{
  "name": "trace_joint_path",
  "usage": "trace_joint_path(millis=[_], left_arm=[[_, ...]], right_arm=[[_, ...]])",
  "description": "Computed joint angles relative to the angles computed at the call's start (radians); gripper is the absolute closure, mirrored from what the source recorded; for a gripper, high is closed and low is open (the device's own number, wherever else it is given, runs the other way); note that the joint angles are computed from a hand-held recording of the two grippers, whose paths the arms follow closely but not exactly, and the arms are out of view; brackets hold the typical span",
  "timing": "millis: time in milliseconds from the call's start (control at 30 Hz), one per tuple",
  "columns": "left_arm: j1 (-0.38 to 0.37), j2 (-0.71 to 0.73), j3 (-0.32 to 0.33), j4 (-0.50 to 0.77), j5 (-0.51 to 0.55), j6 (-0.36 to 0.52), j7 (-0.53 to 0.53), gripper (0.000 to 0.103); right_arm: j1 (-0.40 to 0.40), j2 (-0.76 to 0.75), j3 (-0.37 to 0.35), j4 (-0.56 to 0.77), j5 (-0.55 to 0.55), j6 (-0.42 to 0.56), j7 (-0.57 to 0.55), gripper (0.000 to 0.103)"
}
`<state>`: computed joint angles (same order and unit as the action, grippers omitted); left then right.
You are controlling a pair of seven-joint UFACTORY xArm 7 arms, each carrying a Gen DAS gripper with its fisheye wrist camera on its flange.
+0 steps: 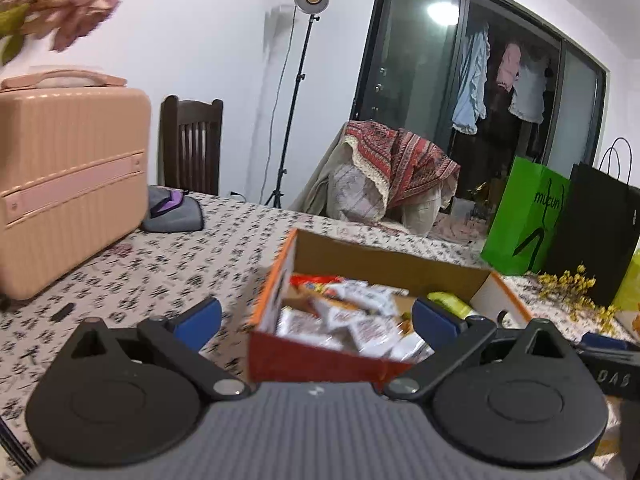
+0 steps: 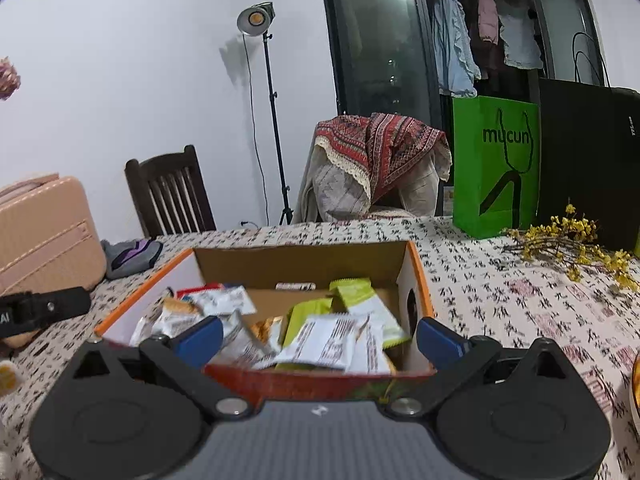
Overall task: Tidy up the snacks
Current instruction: 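Withdraw both grippers to the last packets beside the box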
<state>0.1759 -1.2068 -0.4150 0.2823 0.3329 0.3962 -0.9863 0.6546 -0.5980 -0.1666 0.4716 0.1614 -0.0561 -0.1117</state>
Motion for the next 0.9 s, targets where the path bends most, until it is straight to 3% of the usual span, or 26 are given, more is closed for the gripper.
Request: trace_joint_path(millis=[200, 400, 667, 900], left_arm=[[-0.115, -0.162, 0.070, -0.095, -0.021, 0.130, 0.063, 0.000], [-0.192, -0.313, 0.111, -0.169, -0.038, 0.241, 0.138, 0.000], [-0.204, -0.422, 0.143, -0.233, -0.052, 0.314, 0.205, 0.000], [-0.165, -0.415, 0.186, -0.268, -0.062, 0.279, 0.253, 0.000]], right_arm=[[-0.091, -0.088, 0.112, -0.066, -0.022, 0.064, 0.036, 0.000], [-0.121, -0.175, 0.173, -0.126, -0.041, 0.130, 0.062, 0.000], [-0.128, -0.199, 0.225, -0.147, -0.058, 0.203, 0.090, 0.000], [-0.131, -0.128, 0.279, -0.106, -0.071, 0.213, 0.126, 0.000]])
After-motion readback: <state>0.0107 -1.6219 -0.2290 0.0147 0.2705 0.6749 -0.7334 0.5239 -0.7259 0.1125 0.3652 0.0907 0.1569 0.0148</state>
